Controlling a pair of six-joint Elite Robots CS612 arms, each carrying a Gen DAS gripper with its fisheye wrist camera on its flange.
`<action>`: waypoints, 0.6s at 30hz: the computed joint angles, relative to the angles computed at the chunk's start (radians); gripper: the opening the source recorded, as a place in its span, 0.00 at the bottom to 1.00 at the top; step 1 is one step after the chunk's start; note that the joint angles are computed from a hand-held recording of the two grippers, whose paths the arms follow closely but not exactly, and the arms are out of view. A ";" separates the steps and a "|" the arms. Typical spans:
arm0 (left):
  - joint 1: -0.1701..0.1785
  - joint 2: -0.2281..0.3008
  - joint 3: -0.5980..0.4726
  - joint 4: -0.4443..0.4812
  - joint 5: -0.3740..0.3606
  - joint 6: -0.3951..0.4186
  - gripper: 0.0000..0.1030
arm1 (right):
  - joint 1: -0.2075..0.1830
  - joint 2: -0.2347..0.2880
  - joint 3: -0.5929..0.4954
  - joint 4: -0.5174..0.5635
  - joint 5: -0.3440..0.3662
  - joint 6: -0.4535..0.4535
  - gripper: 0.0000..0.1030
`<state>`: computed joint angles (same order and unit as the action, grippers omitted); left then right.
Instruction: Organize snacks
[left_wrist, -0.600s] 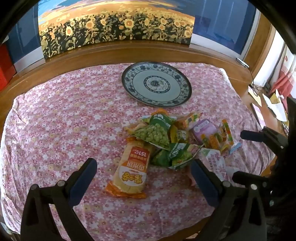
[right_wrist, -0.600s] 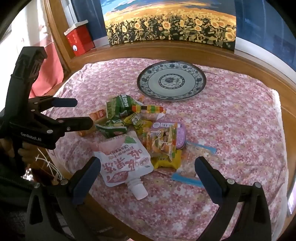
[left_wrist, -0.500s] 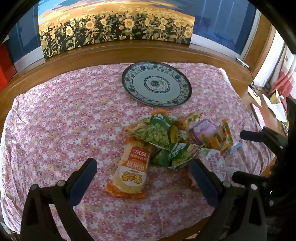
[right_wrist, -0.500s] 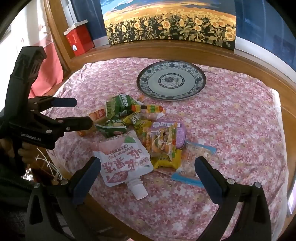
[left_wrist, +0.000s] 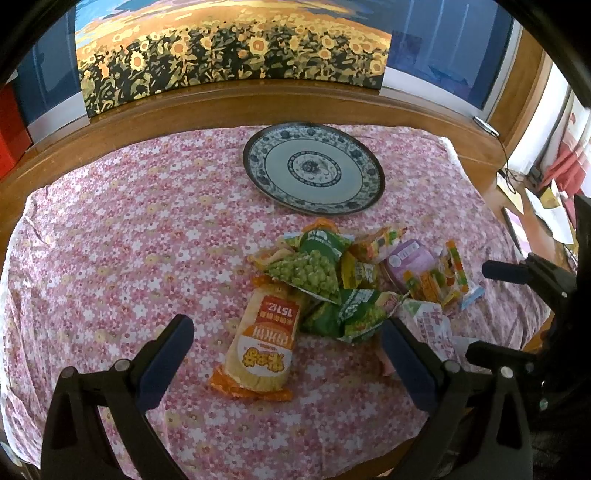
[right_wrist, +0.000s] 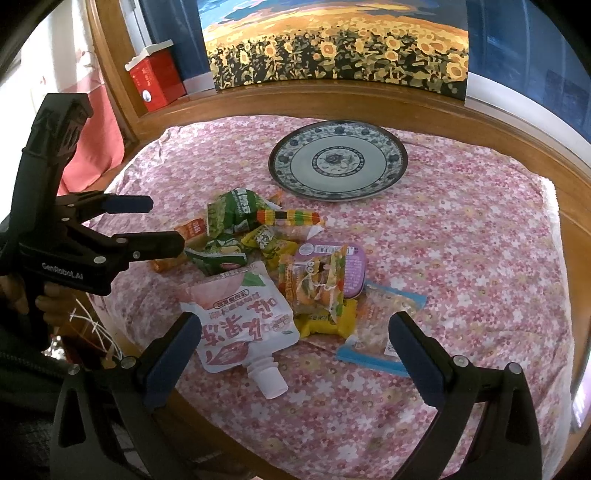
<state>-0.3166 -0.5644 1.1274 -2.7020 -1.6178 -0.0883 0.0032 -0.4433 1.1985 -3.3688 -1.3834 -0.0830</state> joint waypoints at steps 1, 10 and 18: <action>0.001 0.001 -0.001 0.000 -0.001 -0.001 1.00 | -0.001 0.000 0.000 0.001 0.002 -0.002 1.00; 0.002 0.016 -0.027 0.011 -0.006 0.000 1.00 | -0.001 0.000 -0.004 0.009 0.004 -0.009 1.00; 0.003 0.021 -0.037 0.024 -0.007 0.001 1.00 | -0.001 0.000 -0.007 0.021 0.003 -0.008 1.00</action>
<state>-0.3138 -0.5433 1.0901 -2.6784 -1.6248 -0.0869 0.0025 -0.4430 1.1912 -3.3482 -1.3804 -0.0913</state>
